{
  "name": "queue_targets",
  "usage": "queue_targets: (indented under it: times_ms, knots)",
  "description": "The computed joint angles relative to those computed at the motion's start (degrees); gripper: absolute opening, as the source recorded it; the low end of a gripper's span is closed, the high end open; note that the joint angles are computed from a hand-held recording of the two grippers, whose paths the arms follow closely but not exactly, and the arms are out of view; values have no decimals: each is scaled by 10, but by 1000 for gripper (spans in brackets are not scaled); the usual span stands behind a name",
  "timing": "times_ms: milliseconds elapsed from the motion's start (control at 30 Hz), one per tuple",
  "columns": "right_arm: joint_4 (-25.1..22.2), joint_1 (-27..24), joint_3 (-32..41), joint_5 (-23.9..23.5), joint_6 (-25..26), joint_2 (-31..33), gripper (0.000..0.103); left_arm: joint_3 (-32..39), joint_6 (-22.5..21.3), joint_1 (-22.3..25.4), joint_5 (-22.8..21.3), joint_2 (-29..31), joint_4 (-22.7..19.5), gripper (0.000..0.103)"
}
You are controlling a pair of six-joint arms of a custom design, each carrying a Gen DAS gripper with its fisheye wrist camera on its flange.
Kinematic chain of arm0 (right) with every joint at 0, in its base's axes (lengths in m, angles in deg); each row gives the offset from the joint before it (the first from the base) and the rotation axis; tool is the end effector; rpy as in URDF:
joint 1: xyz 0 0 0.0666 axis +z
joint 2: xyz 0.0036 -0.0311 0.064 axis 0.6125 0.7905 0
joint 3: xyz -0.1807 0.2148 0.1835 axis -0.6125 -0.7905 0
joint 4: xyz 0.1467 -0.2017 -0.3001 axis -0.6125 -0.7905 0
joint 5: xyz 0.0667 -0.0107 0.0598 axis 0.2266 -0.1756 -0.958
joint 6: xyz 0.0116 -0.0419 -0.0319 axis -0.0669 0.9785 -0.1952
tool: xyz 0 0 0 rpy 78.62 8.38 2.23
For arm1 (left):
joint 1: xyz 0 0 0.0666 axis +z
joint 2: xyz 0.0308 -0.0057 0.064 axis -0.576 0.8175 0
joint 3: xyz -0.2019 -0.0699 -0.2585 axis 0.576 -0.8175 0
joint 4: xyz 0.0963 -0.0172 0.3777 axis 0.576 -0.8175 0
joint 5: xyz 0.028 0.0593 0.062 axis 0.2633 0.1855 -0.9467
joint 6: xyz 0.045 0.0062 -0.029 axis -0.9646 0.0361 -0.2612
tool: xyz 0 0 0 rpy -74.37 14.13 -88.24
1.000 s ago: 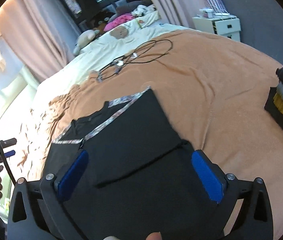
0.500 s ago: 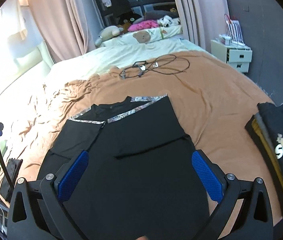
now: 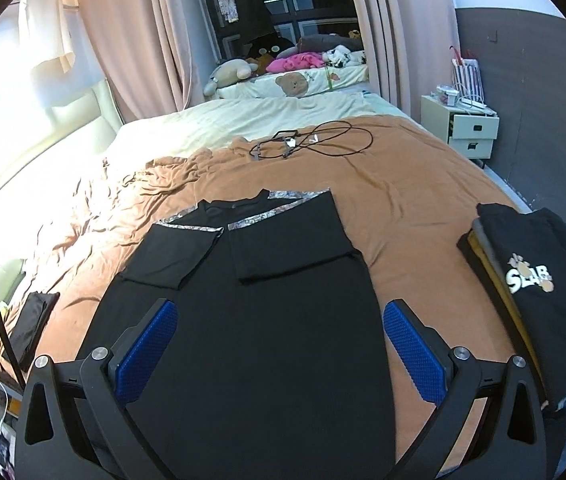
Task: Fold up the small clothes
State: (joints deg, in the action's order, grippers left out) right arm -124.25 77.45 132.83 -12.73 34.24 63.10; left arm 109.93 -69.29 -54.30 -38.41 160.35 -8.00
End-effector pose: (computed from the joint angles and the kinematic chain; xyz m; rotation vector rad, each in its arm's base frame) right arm 0.4035 0.3081 0.5154 0.2267 2.0915 0.1043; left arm 0.5177 -0.1784 0.5607 0.0118 2.2777 -0.2860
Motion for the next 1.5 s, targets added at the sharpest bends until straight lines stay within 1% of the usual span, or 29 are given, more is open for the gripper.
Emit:
queue_targets:
  times_ms: [167, 233, 367, 433, 567, 800, 967, 1067, 1200, 1333, 1400, 1467, 1500]
  knots:
    - [-7, 33, -25, 24, 1, -20, 103, -122, 21, -5, 4, -87, 43, 99]
    - [-15, 38, -31, 28, 6, -28, 103, -155, 27, -3, 9, -112, 52, 99]
    - [-25, 59, -45, 44, 13, -42, 103, -220, 43, 0, -5, -163, 74, 99]
    - [-24, 67, -57, 47, 15, -52, 103, -250, 49, 2, -12, -185, 85, 99]
    - [-14, 74, -86, 43, 17, -73, 103, -312, 60, 7, -11, -231, 104, 99]
    - [7, 82, -153, 37, -1, -114, 103, -397, 34, 7, -14, -290, 122, 99]
    - [2, 85, -187, 41, -8, -138, 103, -460, 28, 18, 4, -330, 144, 99]
    - [4, 86, -210, 45, -24, -153, 103, -500, 22, 28, 17, -353, 158, 99]
    - [16, 83, -254, 43, -49, -177, 103, -550, 5, 34, 9, -374, 169, 99]
    - [23, 71, -283, 31, -69, -190, 103, -601, 12, 58, 38, -390, 187, 99]
    - [40, 62, -306, 18, -80, -200, 102, -623, 12, 66, 43, -398, 194, 94]
    - [47, 57, -318, 8, -89, -205, 95, -641, 15, 77, 55, -402, 200, 88]
    - [51, 54, -324, 4, -93, -204, 95, -649, 19, 84, 64, -402, 203, 84]
